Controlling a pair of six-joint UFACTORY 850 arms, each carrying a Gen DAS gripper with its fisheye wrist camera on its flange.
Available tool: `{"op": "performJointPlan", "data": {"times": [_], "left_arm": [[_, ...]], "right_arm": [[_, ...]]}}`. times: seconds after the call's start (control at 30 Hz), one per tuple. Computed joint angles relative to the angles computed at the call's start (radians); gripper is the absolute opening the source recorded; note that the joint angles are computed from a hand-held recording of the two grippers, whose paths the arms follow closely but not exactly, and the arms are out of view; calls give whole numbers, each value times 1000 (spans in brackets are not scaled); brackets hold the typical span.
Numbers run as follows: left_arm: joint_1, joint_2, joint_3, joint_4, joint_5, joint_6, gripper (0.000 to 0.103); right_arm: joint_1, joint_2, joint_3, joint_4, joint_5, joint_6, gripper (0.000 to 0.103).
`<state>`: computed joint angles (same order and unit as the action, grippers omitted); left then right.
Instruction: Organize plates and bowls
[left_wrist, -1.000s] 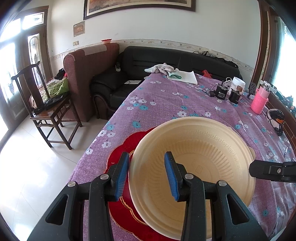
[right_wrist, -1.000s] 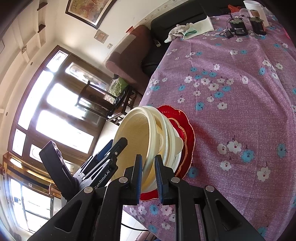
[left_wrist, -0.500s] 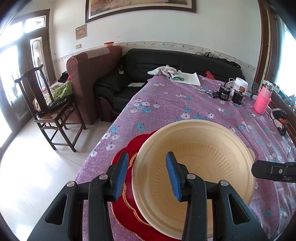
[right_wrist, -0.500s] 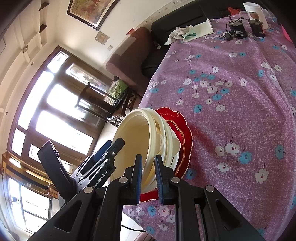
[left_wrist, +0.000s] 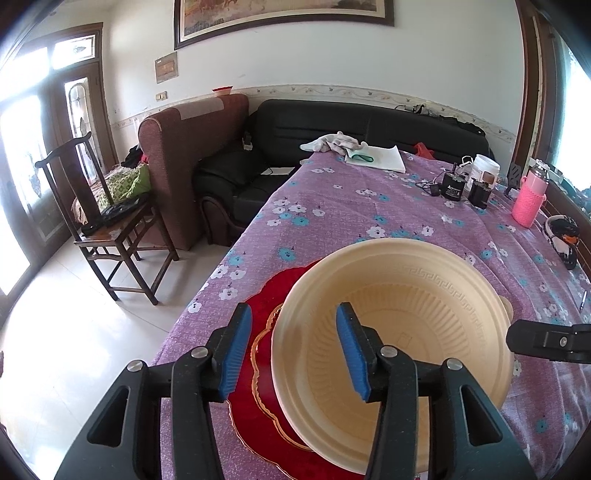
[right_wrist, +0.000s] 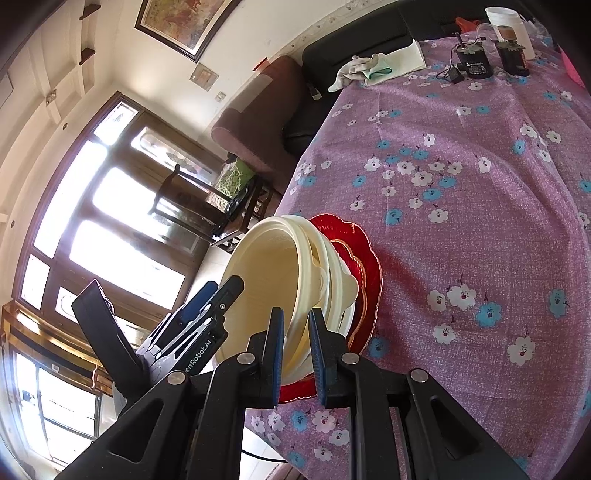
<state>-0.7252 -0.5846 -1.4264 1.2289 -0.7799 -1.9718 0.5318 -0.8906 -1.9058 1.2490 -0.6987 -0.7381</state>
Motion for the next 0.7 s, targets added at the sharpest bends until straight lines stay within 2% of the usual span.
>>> {"op": "performJointPlan", "data": {"times": [0.17, 0.37, 0.57, 0.7], "left_arm": [[-2, 6, 6, 3, -5, -14, 51], [11, 61, 71, 45, 65, -99, 53], [62, 167, 213, 157, 205, -314, 54], [104, 194, 267, 162, 274, -371, 54]], "right_arm": [[-7, 21, 27, 21, 10, -26, 17], [-23, 55, 79, 68, 41, -77, 17], [-39, 44, 95, 32, 66, -23, 17], [-35, 8, 60, -32, 56, 28, 17]]}}
